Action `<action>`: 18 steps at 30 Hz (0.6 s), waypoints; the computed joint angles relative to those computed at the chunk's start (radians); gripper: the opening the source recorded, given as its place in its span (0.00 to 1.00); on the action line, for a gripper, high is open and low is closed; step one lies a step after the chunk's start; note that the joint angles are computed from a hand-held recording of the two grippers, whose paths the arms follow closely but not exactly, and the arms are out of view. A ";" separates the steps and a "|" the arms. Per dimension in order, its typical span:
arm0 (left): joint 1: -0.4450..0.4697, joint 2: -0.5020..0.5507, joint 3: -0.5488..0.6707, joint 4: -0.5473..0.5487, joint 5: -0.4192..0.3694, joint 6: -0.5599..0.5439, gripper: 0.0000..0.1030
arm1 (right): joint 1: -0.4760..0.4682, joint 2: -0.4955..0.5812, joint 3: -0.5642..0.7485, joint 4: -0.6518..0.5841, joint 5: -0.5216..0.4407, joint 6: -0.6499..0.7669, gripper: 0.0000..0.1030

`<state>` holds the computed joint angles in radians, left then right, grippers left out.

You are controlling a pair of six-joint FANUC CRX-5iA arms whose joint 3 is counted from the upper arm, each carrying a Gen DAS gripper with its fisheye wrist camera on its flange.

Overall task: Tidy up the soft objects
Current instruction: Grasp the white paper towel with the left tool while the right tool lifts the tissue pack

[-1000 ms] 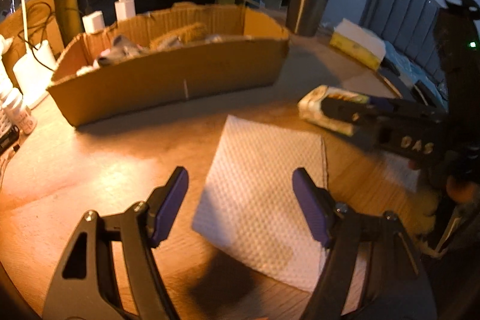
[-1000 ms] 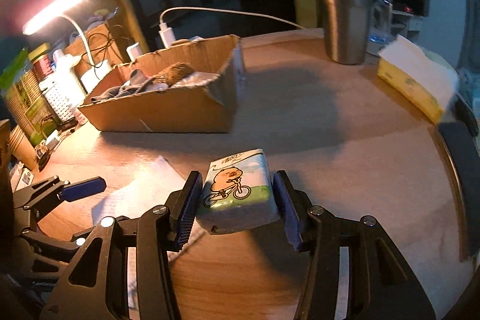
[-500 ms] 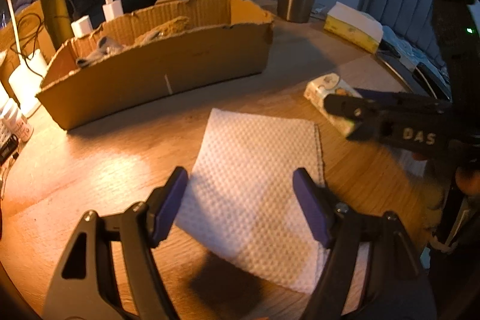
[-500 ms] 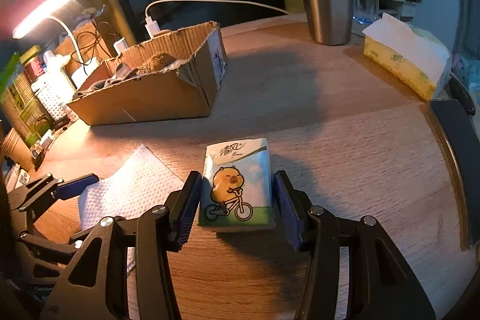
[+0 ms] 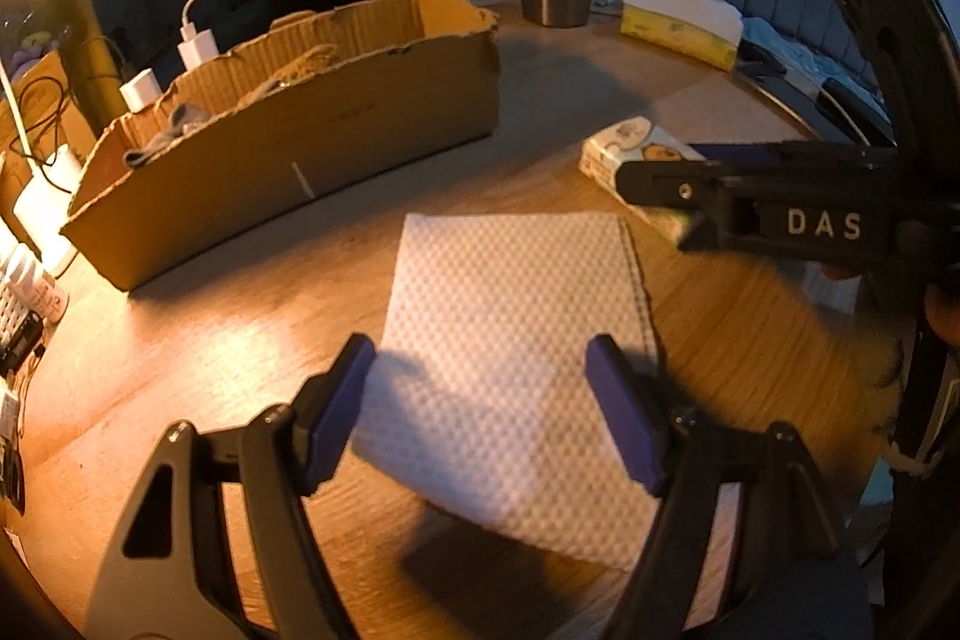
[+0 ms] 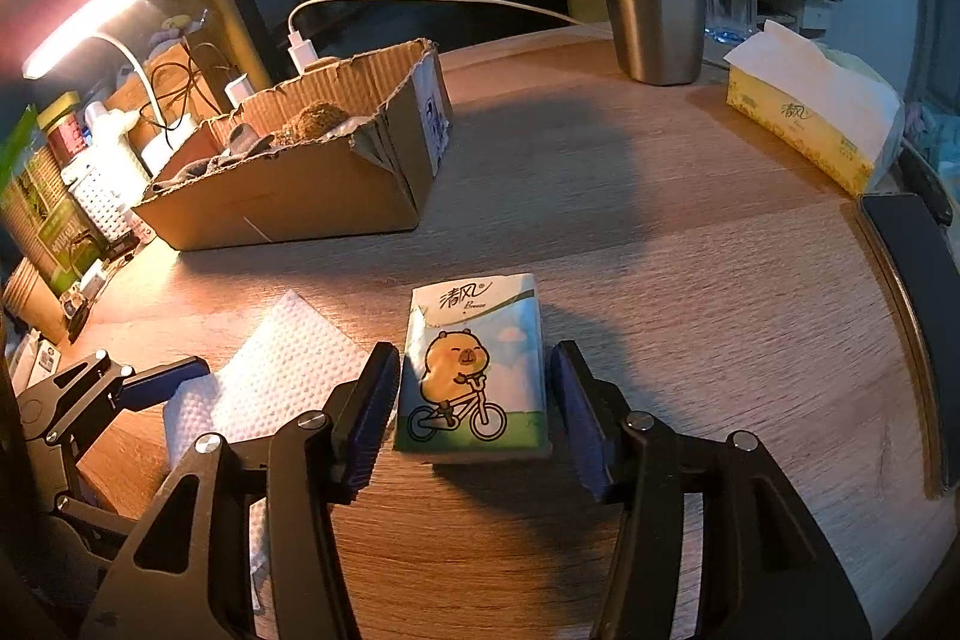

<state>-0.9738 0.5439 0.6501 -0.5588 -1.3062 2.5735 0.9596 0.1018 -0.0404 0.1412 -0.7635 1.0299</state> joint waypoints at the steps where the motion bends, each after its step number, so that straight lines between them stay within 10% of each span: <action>1: 0.005 -0.006 -0.012 0.010 0.018 -0.004 0.63 | 0.001 0.000 -0.001 0.002 0.000 -0.002 0.54; 8: 0.000 -0.014 -0.028 0.032 0.092 -0.062 0.22 | 0.001 0.001 -0.001 0.003 0.001 -0.003 0.54; 18: -0.005 -0.055 -0.079 0.024 0.141 -0.013 0.15 | 0.007 0.000 -0.004 0.011 0.005 0.006 0.49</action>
<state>-0.9793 0.4891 0.5715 -0.5353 -1.1652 2.5602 0.9670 0.1014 -0.0447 0.1524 -0.7588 1.0362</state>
